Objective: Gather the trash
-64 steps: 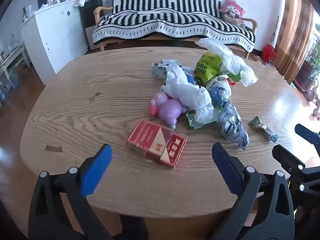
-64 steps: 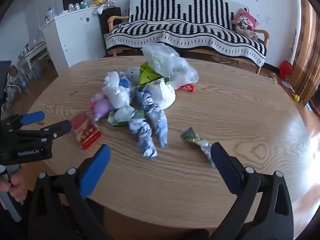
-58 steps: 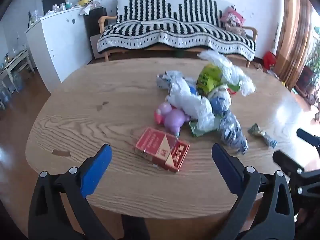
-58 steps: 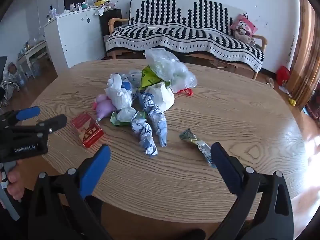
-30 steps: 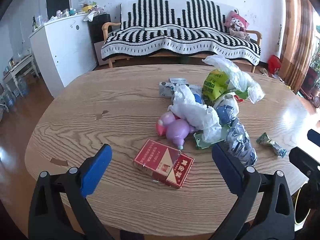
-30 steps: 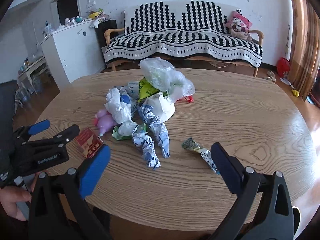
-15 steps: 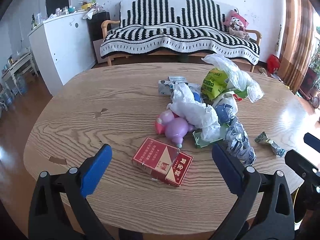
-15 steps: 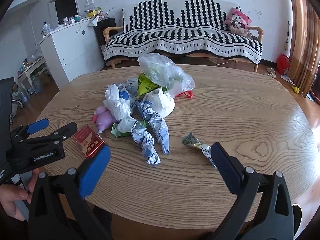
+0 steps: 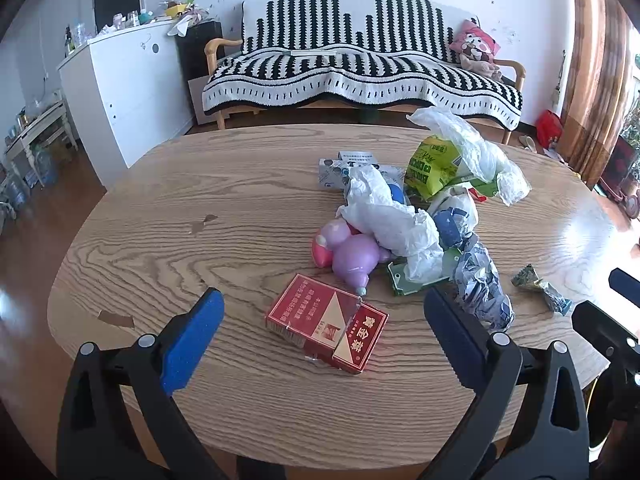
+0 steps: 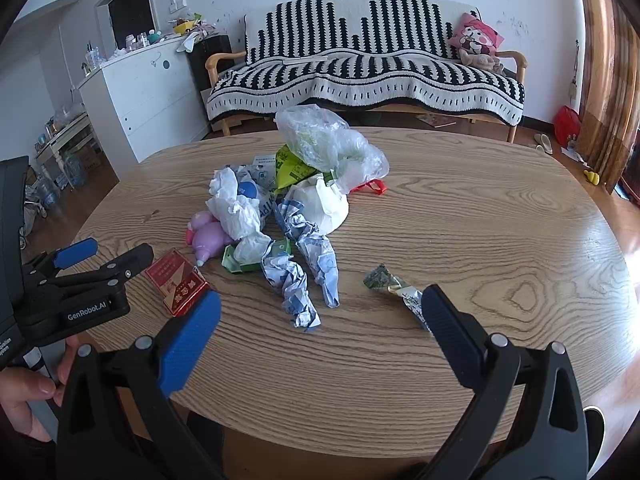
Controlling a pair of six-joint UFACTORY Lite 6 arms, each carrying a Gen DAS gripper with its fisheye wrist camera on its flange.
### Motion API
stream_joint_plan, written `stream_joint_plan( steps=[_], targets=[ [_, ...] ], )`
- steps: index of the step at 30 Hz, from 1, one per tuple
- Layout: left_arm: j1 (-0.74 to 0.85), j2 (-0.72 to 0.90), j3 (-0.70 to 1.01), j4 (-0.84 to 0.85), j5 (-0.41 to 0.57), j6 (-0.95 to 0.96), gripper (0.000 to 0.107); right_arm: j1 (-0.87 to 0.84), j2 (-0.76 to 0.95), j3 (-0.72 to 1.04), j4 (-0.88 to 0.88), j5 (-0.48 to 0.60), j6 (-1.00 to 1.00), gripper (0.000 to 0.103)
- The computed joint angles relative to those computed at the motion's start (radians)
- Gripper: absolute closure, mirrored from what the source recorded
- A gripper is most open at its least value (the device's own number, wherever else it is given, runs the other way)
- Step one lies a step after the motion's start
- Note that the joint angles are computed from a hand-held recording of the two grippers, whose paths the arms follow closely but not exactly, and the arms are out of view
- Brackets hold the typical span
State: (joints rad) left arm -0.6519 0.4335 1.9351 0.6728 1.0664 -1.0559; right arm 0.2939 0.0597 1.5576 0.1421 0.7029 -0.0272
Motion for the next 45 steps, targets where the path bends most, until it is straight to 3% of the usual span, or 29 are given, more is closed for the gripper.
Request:
stream_joint_plan(
  steps=[17, 23, 27, 31, 41, 45],
  targets=[
    [0.021, -0.016, -0.020, -0.026, -0.014, 0.013, 0.010, 0.002, 0.006, 0.002, -0.002, 0.006, -0.005, 0.006],
    [0.098, -0.089, -0.159, -0.133, -0.078, 0.037, 0.010, 0.030, 0.088, 0.036, -0.027, 0.033, -0.026, 0.006],
    [0.171, -0.055, -0.171, -0.279, -0.123, 0.078, 0.010, 0.062, 0.142, 0.067, -0.046, 0.046, -0.028, 0.006],
    [0.223, 0.085, -0.034, -0.416, -0.093, 0.114, 0.010, 0.077, 0.188, 0.103, -0.055, 0.049, -0.023, 0.006],
    [0.207, 0.464, 0.473, -0.377, 0.141, 0.097, 0.010, 0.056, 0.269, 0.191, -0.037, 0.083, -0.035, 0.006],
    [0.183, 0.487, 0.481, -0.316, 0.149, 0.085, 0.010, 0.051, 0.312, 0.225, -0.047, 0.089, -0.025, 0.006]
  ],
)
